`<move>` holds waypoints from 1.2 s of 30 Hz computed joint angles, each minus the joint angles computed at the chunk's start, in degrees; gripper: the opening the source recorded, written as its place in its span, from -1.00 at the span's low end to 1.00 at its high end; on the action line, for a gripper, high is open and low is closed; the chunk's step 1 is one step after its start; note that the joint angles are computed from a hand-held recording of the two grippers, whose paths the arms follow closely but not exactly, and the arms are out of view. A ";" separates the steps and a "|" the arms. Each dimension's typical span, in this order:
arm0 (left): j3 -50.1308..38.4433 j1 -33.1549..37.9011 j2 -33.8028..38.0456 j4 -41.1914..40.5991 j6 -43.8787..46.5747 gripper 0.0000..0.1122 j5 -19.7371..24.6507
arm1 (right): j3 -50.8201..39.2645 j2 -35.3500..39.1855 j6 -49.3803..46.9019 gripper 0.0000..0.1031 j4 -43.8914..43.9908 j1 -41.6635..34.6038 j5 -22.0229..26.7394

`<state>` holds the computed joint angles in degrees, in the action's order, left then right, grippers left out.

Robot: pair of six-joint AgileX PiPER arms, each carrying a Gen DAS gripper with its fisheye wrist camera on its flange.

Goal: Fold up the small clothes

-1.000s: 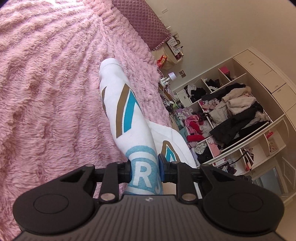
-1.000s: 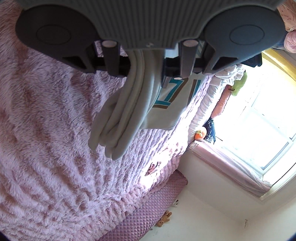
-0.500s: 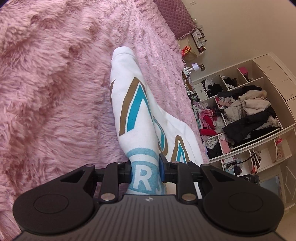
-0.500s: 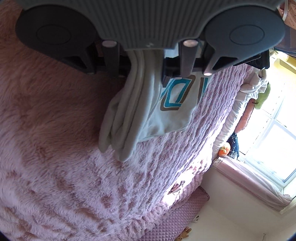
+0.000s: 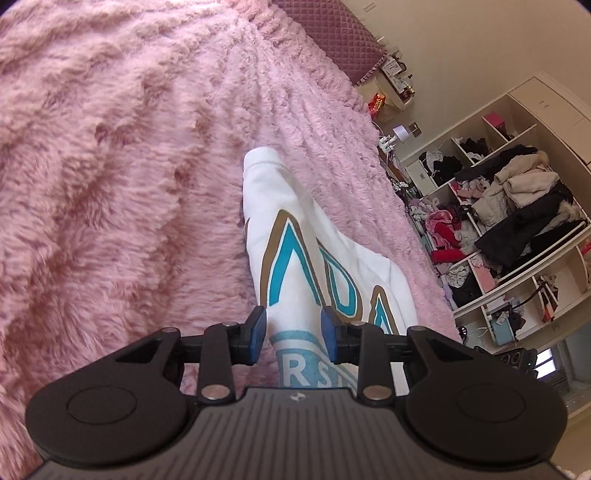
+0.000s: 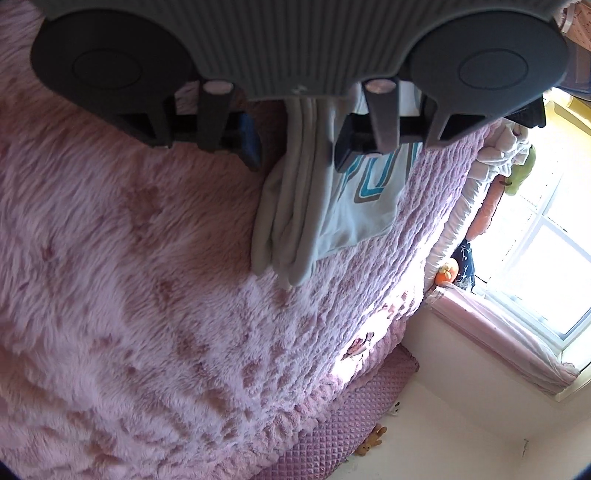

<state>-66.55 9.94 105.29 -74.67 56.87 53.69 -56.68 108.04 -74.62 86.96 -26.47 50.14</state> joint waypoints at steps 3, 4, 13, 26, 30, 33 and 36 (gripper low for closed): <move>-2.01 -1.47 -1.35 -1.58 0.61 -0.37 -1.77 | 0.71 -3.73 -6.84 -0.22 4.64 1.21 -3.17; -2.77 -2.51 -1.38 -2.49 0.90 -0.37 -2.79 | 0.40 -4.83 -9.61 -0.23 6.22 2.70 -4.90; -12.76 -9.80 8.31 -3.43 -5.79 -0.36 -10.16 | -13.08 2.97 -9.04 -0.34 -0.85 13.26 -13.04; -12.44 -7.63 10.63 -3.67 -8.14 -0.70 -9.15 | -21.76 12.05 2.62 -0.69 -6.69 12.52 -14.48; -4.58 -7.26 0.35 -3.88 -2.61 -0.54 -8.84 | -15.16 4.27 -1.56 -0.38 -5.41 12.33 -13.85; 3.56 -8.25 -10.37 -0.54 -1.52 -0.40 -11.50 | -7.27 -5.73 -4.96 -0.39 -7.21 12.77 -13.71; 11.69 -10.51 -20.74 3.88 -3.77 -0.26 -15.14 | 1.33 -15.53 -6.70 -0.39 -8.58 13.83 -15.40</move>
